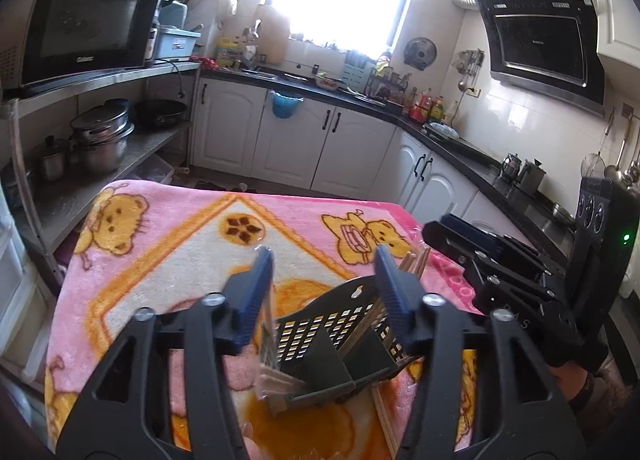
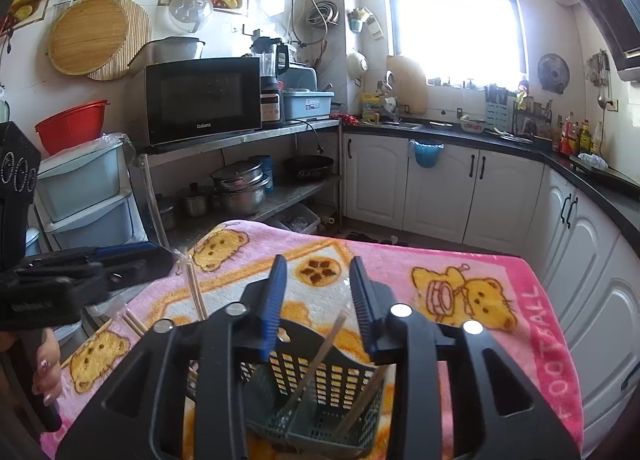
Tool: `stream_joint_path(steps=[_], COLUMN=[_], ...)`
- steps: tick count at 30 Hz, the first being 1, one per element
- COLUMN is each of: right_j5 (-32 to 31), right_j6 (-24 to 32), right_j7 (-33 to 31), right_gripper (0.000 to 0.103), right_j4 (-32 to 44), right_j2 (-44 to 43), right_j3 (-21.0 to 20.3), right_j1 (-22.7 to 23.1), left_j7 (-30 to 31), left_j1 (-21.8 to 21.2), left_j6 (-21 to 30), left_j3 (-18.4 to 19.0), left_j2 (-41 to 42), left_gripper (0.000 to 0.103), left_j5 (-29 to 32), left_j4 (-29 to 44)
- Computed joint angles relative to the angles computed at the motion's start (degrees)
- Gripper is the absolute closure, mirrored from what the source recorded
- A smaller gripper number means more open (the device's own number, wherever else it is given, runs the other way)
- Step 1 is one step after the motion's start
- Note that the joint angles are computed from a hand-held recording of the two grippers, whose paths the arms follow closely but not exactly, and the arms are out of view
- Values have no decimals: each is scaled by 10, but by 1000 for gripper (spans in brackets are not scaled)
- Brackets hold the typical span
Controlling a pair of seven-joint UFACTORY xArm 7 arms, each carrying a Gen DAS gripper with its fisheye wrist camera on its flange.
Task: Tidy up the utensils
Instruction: 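Drop both chopsticks into the caddy compartments and open both tools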
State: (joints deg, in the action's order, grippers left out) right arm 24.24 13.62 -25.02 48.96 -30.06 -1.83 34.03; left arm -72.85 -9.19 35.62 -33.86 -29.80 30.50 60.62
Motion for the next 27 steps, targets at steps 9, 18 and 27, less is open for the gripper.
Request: stream_joint_path(steps=[9,18,27], right_j5=[-11,-23,-28], right_j6=[34,66,99], right_j7=[19,32,44], right_gripper=[54,43,36], right_j4=[-28,-60,-98], right_j2=[-36,-84,-138], right_j3=[-1,2,-2], right_j1=[-25,-42,-45], left_j7=[-25,-33,-47], left_j1=[14,27,29], left_j6=[37,116,165], left_j3=[-18,-52,-90], left_j2=[-63,-104,-115], left_gripper=[10,10,10], left_j5=[-19,-52,-72], left_j4=[-11,-8,-5])
